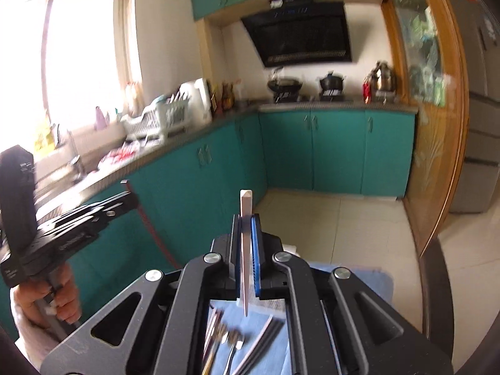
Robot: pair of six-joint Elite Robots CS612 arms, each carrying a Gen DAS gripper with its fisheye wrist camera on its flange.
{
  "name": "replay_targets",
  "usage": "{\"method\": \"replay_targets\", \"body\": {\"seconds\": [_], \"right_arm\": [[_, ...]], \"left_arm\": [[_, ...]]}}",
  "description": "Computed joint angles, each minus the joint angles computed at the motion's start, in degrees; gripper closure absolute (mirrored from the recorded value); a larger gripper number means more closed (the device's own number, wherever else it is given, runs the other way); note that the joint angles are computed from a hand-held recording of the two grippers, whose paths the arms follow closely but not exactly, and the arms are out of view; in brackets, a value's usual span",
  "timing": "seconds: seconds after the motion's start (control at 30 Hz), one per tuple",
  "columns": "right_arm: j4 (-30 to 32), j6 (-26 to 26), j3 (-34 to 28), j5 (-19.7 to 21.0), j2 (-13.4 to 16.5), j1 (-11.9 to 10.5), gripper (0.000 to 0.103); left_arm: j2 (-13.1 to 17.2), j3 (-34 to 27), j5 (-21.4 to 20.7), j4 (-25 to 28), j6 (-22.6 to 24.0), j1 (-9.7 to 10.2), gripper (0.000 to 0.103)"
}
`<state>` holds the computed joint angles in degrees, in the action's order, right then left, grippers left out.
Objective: Organize utensils
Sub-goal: 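Lift both chopsticks and carry them over the white holder, lowering them in, then open both tools to release the chopsticks into the white holder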
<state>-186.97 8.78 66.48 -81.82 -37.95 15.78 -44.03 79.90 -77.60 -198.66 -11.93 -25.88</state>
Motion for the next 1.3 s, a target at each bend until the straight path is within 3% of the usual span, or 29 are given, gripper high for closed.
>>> {"method": "replay_targets", "body": {"seconds": [0.1, 0.3, 0.43, 0.63, 0.83, 0.9, 0.93, 0.97, 1.03, 1.17, 1.23, 1.3], "right_arm": [[0.0, 3.1, -3.9, -0.5, 1.9, -0.5, 0.096], [2.6, 3.6, -13.1, -6.4, 8.4, 0.0, 0.096], [6.9, 4.9, -17.0, -6.3, 11.9, -0.1, 0.096], [9.2, 5.1, -17.8, -6.4, 14.2, 0.0, 0.096], [8.1, 5.9, -14.7, -7.6, 13.3, 0.1, 0.094], [6.0, 6.3, -12.3, -8.2, 12.1, 0.1, 0.070], [4.3, 6.4, -10.9, -8.3, 11.5, 0.0, 0.052], [2.1, 6.5, -8.9, -8.3, 10.6, -0.1, 0.050], [-1.5, 6.6, -4.1, -8.1, 8.4, -0.4, 0.050], [-10.3, 8.6, 7.6, -5.8, 3.8, -1.2, 0.050], [-8.5, 8.9, 10.7, -3.2, 3.3, -1.4, 0.050], [1.5, 7.9, 9.5, -0.9, 4.5, -1.1, 0.050]], "left_arm": [[1.8, -3.6, 2.0, -2.7, 0.3, -0.08, 0.097], [7.7, -12.2, 5.4, 3.7, -3.5, 0.12, 0.097], [10.9, -15.0, 3.4, 8.6, -8.2, 1.06, 0.097], [13.0, -15.6, 2.7, 11.2, -10.0, 1.51, 0.097], [12.8, -13.9, 2.8, 11.0, -10.0, 1.44, 0.097], [12.4, -12.6, 3.6, 9.3, -9.8, 1.25, 0.089], [11.9, -11.7, 4.0, 8.3, -9.6, 1.15, 0.085], [11.4, -10.5, 4.3, 7.0, -9.4, 1.04, 0.080], [10.1, -7.6, 5.5, 4.4, -9.0, 0.78, 0.079], [5.9, 2.2, 7.8, 0.4, -9.7, 0.35, 0.069], [4.9, 5.2, 9.0, 3.3, -11.2, 0.32, 0.065], [4.7, 7.0, 8.2, 9.2, -14.3, 0.57, 0.065]]}}
